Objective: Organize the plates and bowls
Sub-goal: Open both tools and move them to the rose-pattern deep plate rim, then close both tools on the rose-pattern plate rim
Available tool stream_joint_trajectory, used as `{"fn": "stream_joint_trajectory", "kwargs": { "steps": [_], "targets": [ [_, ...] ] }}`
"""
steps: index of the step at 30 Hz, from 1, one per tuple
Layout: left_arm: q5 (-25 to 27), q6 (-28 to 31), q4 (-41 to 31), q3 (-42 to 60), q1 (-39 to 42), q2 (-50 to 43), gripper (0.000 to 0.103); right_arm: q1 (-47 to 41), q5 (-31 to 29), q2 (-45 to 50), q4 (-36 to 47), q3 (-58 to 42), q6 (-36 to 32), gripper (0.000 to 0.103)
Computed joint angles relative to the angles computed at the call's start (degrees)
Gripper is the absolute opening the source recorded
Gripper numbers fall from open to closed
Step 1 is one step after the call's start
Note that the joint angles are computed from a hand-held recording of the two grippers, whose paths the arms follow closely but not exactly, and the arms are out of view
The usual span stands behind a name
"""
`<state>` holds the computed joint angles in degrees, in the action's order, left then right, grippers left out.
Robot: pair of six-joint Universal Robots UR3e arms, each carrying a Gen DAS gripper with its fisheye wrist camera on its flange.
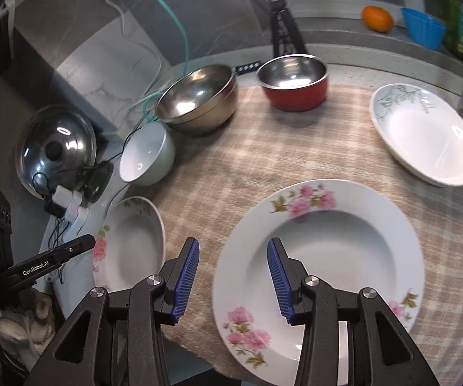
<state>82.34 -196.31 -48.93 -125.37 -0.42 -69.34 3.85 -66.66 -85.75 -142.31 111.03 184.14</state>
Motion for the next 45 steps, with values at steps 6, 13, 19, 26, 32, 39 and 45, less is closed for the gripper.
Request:
{"fn": "stream_joint_trajectory", "kwargs": {
  "steps": [6,13,19,26,32,39,45],
  "targets": [
    [-1.88,3.54,-4.19,-6.78,8.52,9.20,0.023,4.90,0.41,6.80,-0.51,-5.66,1.19,0.040],
    [-3.98,7.91,-8.56,-11.20,16.36,15.44,0.023,9.56,0.65,14.08,0.26,-11.64,3.35,0.037],
    [-6.77,10.77,-9.46,-12.96,19.80,15.41,0.023,11.11,0.95,18.61,2.13,-15.43,4.15,0.029],
    [-8.55,12.13,-8.13,-13.78,20.89,12.90,0.023,11.23,1.44,21.41,3.12,-17.46,4.38,0.024],
    [-9.36,12.83,-6.87,-13.84,20.99,11.03,0.023,12.10,1.75,23.39,4.14,-19.66,4.45,0.019],
    [-9.62,13.04,-5.79,-13.74,20.42,9.24,0.021,12.51,2.79,24.96,6.05,-21.71,3.47,0.013],
    [-9.25,12.58,-4.75,-13.52,19.50,8.16,0.014,13.70,1.83,25.77,6.63,-23.35,3.64,0.009]
  ]
}}
